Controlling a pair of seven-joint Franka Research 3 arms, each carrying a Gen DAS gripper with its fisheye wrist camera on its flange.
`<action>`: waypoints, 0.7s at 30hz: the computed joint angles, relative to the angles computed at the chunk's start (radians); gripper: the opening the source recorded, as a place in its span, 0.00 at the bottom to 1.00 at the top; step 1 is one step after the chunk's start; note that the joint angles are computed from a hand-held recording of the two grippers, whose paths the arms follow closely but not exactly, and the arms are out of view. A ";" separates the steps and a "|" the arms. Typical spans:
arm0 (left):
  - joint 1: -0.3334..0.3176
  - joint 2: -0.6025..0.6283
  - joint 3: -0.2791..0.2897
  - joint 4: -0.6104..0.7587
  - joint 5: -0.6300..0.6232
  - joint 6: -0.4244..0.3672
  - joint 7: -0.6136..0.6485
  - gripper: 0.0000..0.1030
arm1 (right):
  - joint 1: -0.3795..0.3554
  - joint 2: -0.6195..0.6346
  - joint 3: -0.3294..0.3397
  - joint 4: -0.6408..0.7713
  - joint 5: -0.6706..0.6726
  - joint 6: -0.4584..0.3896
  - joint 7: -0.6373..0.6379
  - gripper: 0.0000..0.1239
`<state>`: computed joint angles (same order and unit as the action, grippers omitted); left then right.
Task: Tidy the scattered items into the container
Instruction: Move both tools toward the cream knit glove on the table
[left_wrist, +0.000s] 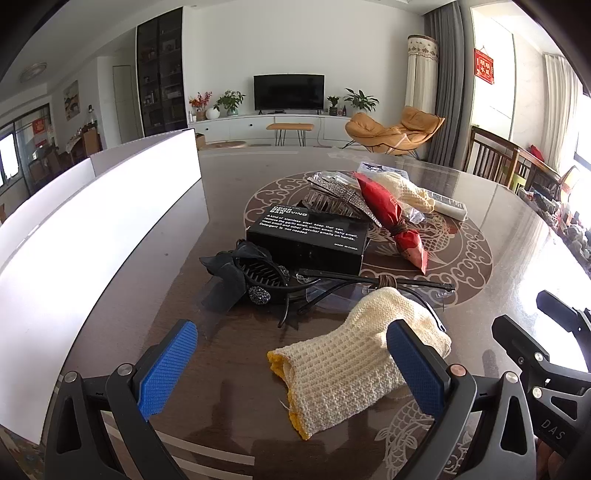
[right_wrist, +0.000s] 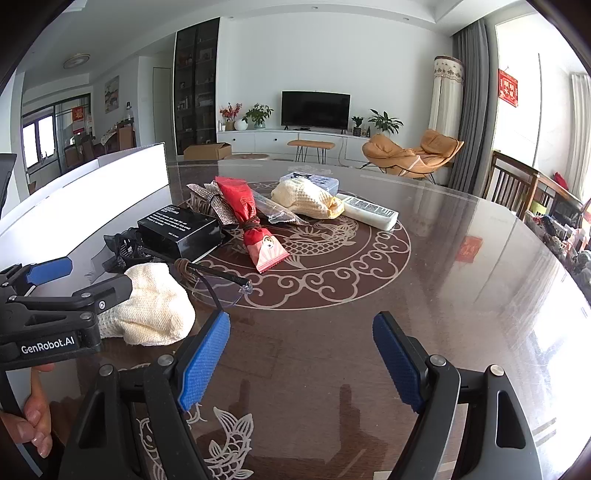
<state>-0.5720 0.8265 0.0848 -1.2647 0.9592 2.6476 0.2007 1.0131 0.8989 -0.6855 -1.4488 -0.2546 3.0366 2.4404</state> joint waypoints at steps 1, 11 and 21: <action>0.000 -0.011 0.003 -0.018 0.005 0.008 -0.004 1.00 | -0.003 -0.001 0.005 0.001 0.001 -0.001 -0.003 0.65; 0.088 -0.166 -0.049 -0.276 0.037 0.229 0.059 1.00 | 0.019 0.001 -0.023 -0.033 0.045 0.063 -0.014 0.65; 0.118 -0.188 -0.088 -0.314 -0.119 0.235 0.248 1.00 | -0.261 -0.080 0.374 -0.002 0.123 0.064 -0.358 0.65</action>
